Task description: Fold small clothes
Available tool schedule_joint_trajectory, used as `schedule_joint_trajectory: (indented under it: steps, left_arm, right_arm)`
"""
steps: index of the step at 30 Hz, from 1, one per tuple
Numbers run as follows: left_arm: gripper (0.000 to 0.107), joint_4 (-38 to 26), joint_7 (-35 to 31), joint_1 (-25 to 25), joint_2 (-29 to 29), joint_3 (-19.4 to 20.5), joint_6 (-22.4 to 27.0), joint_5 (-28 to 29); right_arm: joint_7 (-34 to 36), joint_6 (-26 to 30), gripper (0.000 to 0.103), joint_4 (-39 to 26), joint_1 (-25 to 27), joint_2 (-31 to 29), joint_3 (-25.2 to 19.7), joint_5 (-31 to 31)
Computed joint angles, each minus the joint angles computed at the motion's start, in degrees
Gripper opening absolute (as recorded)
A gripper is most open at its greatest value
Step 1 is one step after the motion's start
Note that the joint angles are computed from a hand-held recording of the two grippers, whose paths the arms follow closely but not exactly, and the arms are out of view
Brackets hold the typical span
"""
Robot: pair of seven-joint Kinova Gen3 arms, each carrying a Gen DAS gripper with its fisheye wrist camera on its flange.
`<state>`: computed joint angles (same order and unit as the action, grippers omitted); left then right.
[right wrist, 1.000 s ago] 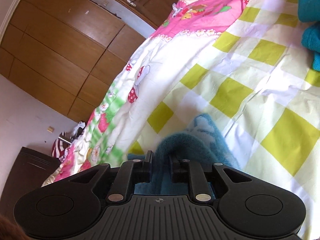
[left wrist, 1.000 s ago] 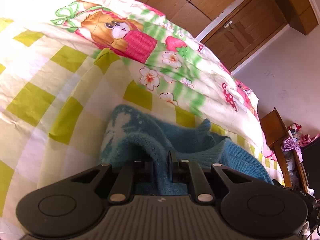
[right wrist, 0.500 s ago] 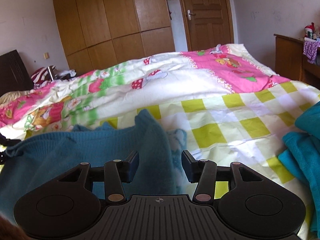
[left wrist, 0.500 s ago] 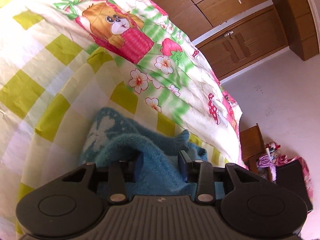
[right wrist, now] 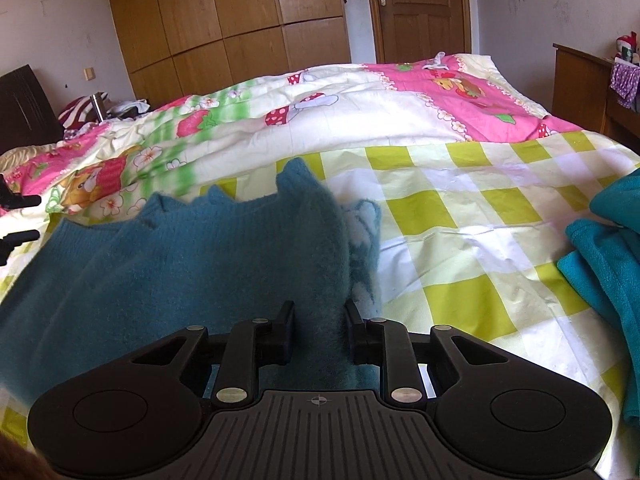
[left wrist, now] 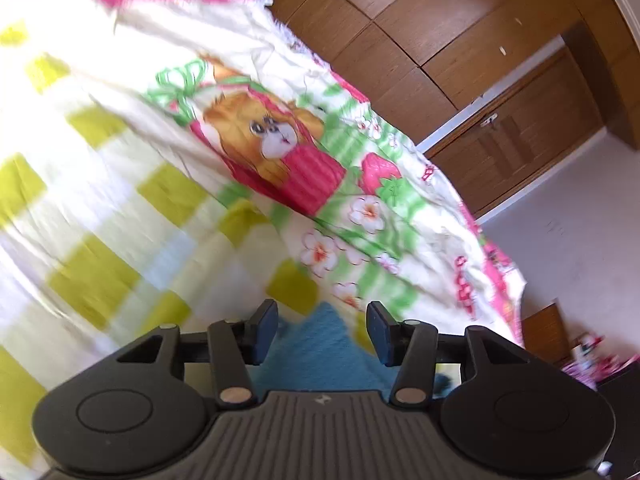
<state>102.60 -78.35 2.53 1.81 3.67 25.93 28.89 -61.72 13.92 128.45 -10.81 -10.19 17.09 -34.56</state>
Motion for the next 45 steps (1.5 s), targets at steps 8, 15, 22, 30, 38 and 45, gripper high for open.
schedule_joint_trajectory:
  steps: [8,15,22,30,38,45]
  left_arm:
    - [0.070,9.9,-12.2,4.2,-10.2,-4.3,8.7,-4.6]
    - [0.082,13.5,-21.5,4.7,-6.9,-6.8,10.3,7.9]
    - [0.052,13.8,-20.3,1.2,-8.4,-4.0,14.6,7.5]
    - [0.046,17.2,-14.4,2.0,-20.7,-4.7,28.4,1.5]
    - [0.054,20.6,1.3,0.0,-36.8,3.5,31.2,-7.4]
    - [0.060,16.5,-5.1,10.4,-33.5,-0.1,19.0,-9.7]
  right_arm:
    - [7.4,1.5,0.044,1.5,-6.7,-3.1,6.9,-2.5]
    - [15.8,5.1,0.076,1.8,-11.0,-1.7,14.5,-11.6]
    - [11.7,12.0,0.036,-1.4,-8.0,1.1,14.0,-11.4]
    - [1.9,28.9,0.029,0.0,7.9,-11.0,4.4,3.7]
    - [-9.9,36.4,0.046,3.4,19.8,-30.0,-7.9,19.4]
    - [-1.1,26.3,0.050,1.6,7.4,-29.4,-7.0,16.8]
